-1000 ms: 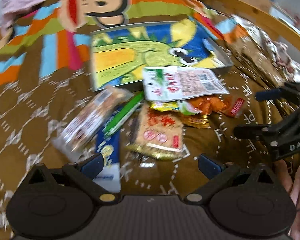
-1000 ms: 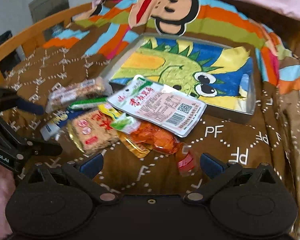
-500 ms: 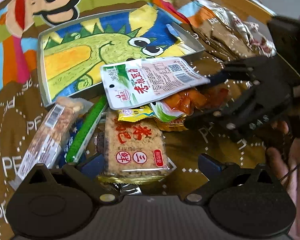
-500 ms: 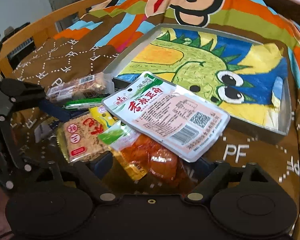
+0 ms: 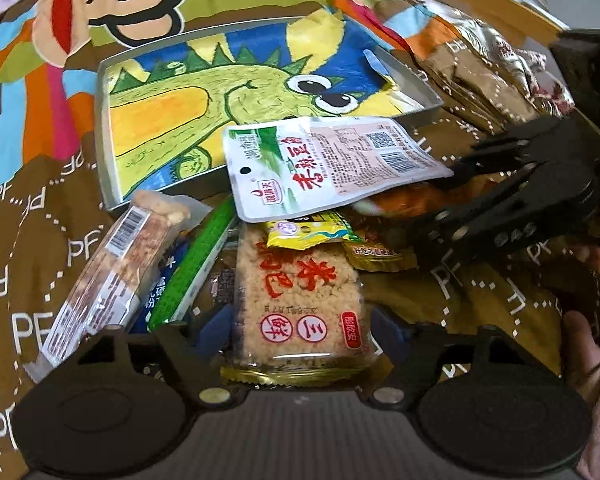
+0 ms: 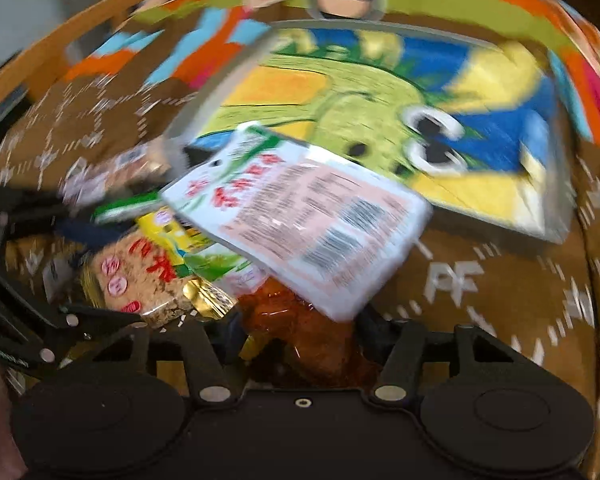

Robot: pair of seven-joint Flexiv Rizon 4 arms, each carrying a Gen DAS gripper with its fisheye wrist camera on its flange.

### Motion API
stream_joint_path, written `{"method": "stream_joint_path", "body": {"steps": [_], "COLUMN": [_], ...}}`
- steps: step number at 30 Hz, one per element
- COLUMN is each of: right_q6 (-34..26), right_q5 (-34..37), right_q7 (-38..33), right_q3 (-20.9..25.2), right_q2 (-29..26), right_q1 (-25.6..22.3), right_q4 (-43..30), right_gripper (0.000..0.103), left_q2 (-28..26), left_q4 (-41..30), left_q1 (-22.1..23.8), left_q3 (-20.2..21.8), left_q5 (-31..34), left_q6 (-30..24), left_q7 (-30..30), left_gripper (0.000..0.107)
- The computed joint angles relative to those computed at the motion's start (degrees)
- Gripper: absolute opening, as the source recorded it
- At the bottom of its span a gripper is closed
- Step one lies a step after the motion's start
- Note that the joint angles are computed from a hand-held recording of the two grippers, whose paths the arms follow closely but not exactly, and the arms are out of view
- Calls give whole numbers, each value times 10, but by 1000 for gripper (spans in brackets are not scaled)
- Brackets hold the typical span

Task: Organize snacks
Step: 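Grasp the rice-cake pack with the left tool while the right tool grasps the orange snack bag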

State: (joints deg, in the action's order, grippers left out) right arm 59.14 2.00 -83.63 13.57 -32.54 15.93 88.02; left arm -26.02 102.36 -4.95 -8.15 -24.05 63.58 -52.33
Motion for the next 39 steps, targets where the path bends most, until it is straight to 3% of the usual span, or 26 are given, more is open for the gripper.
{"method": "stream_joint_path", "body": {"steps": [3,8,14,19,22,26,30,33,36,39], "right_q6": [-17,-18,-2,-12,-6,6,9,30,76,139], "right_q5": [12,16,-11,-28,-57,-94,-86,-99,-130,-170], "right_q7": [40,73,70,51,49,63,81,107,136,183], "right_q3": [-8,-13,-17,-13,-26,-39,-33,-39,-50,-70], "right_q2": [26,31,20,20,26,43,65,86,108,126], "right_q1": [-4,-7,4,5,22,36,31,38,50,63], "right_q4": [23,32,31,36,52,80,101,130,166,202], "right_gripper": [58,58,61,72,66,48,45,45,45,45], "left_q2": [5,-12,-36,-29,-16,10,43,68,94,120], "left_q4": [5,-19,-45,-40,-33,-16,9,36,74,113], "left_q1": [5,-21,-37,-44,-45,-34,-22,-9,-4,-9], "left_q3": [-6,15,29,37,39,29,22,12,2,-7], "left_q5": [-10,42,86,112,114,84,45,-18,-87,-159], "left_q6": [-7,2,18,25,13,-34,-73,-96,-72,-11], "left_q7": [10,-3,-35,-56,-77,-102,-119,-131,-110,-68], "left_gripper": [79,83,81,75,75,75,75,75,75,75]}}
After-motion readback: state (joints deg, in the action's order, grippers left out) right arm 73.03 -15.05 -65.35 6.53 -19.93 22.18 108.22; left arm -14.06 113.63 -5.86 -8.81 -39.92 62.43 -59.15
